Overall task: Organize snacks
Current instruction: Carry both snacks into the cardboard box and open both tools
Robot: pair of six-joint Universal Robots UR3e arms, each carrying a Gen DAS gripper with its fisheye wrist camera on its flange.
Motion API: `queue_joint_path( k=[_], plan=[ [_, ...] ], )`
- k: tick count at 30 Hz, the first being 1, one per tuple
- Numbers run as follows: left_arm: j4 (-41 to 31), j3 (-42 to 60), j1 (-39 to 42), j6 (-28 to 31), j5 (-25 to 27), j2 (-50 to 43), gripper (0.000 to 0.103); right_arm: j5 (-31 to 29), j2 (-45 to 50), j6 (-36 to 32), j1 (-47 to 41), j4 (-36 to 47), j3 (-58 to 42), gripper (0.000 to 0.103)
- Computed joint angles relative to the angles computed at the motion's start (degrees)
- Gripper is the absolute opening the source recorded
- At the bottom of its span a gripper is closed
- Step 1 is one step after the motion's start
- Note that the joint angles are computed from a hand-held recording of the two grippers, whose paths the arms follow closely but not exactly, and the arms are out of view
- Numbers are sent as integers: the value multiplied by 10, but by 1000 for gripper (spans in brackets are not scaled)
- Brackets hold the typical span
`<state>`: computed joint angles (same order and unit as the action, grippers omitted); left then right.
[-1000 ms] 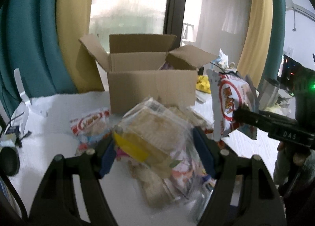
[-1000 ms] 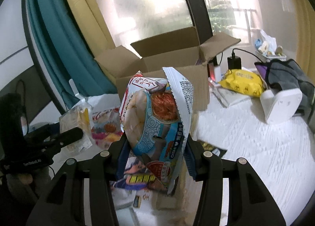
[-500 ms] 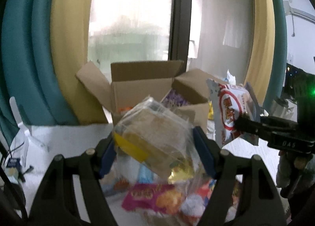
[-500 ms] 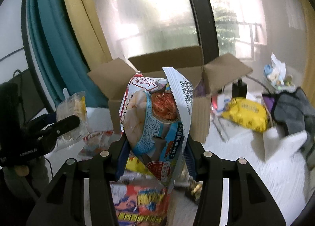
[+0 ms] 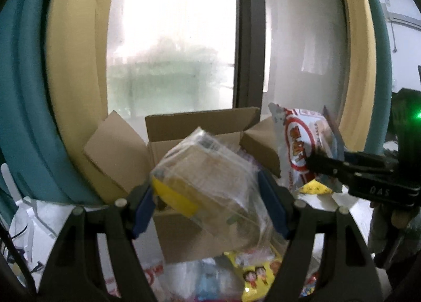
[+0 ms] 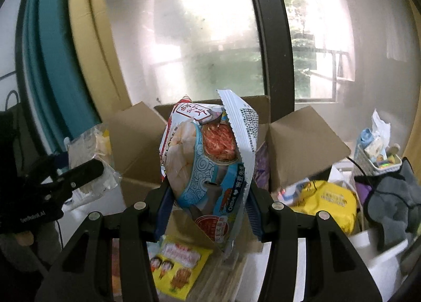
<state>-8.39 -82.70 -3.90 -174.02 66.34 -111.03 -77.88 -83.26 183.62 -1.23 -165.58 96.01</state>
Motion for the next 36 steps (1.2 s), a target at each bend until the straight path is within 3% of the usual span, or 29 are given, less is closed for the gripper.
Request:
queue_joint_path(
  k=[4,10,13,14,15,17,20,31,36],
  plan=[
    [-19,115,-19,-8,34,-79,75,-7,68,4,1,18,-87,52],
    [-124,326,-35,-29,73,-203,80,-24,182,14,8,70,-231,52],
    [-122,371,-31,-44,58,-232,88,-61,240,5,19,131,-326,68],
    [-108,374,-30,-50,59,-237,92,-69,247,3,20,132,-335,82],
    [-109,375,-31,-50,66,-235,93,-71,246,2,21,123,-332,89],
    [-132,399,-29,-55,68,-243,93,-73,229,-3,21,92,-299,90],
    [-127,366,-23,-63,64,-217,93,-75,198,-6,20,81,-257,90],
    [12,46,-12,-43,56,-18,93,-66,40,-13,25,64,-81,90],
    [42,-58,1,-36,23,57,93,-64,-32,-11,27,60,-14,90]
  ],
)
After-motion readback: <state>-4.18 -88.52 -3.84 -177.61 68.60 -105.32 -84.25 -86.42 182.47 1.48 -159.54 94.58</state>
